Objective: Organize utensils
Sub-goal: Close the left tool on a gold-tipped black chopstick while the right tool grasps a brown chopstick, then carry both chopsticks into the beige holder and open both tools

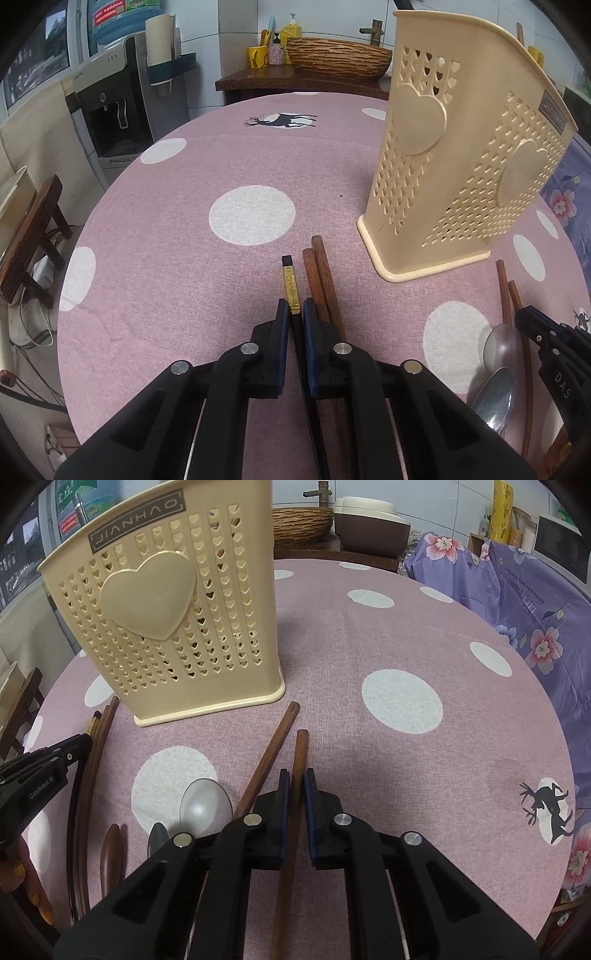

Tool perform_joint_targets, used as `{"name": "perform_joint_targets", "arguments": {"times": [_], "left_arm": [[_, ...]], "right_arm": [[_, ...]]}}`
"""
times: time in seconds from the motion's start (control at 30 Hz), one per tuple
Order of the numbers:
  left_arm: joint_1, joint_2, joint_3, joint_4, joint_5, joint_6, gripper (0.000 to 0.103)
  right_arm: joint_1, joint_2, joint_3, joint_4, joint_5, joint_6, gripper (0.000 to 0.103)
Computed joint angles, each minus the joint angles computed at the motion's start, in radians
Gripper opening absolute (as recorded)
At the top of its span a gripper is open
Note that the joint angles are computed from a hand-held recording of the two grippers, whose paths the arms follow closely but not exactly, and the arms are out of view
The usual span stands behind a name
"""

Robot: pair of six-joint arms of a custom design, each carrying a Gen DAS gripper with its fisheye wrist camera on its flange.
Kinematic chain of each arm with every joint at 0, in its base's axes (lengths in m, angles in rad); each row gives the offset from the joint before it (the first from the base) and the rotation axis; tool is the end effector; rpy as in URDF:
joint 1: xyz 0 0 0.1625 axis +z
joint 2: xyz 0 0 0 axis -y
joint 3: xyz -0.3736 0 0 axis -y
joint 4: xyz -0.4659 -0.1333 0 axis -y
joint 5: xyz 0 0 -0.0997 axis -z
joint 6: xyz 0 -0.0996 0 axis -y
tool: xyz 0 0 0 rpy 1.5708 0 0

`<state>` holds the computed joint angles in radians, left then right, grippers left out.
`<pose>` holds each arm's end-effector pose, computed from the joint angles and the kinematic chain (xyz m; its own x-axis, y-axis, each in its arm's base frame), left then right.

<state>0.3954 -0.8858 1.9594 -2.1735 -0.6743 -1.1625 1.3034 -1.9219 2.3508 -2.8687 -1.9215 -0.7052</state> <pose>-0.3978 -0.3948 -0.0583 -0.7204 -0.0321 -0.6928 0.4060 0.7904 -0.4588 -0.0183 -0.4419 0.3353 -0.7475 -0.0219 0.6639 -0.4123 0.7990 -0.4378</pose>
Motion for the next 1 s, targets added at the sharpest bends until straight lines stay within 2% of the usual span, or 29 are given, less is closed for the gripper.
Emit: {"name": "perform_joint_targets", "arguments": {"times": [0.13, 0.33, 0.47, 0.53, 0.73, 1.0], "left_arm": [[0.002, -0.002, 0.007, -0.034, -0.007, 0.010, 0.009], [0.005, -0.032, 0.050, -0.155, -0.016, 0.045, 0.008], [-0.024, -0.070, 0.092, -0.238, 0.010, 0.070, 0.008], [-0.045, -0.095, 0.111, -0.264, 0.026, 0.075, 0.008], [-0.114, -0.175, 0.163, -0.335, 0.080, 0.103, 0.008], [-0.183, -0.254, 0.203, -0.348, 0.130, 0.117, 0.008]], "right_arm": [[-0.021, -0.009, -0.015, 0.048, 0.046, 0.019, 0.008], [-0.069, -0.072, -0.025, 0.139, 0.180, 0.039, 0.008], [-0.125, -0.144, -0.044, 0.260, 0.332, 0.057, 0.008], [-0.148, -0.184, -0.053, 0.309, 0.412, 0.045, 0.008], [-0.196, -0.309, -0.067, 0.412, 0.584, -0.006, 0.008], [-0.250, -0.432, -0.083, 0.547, 0.739, -0.084, 0.008]]}}
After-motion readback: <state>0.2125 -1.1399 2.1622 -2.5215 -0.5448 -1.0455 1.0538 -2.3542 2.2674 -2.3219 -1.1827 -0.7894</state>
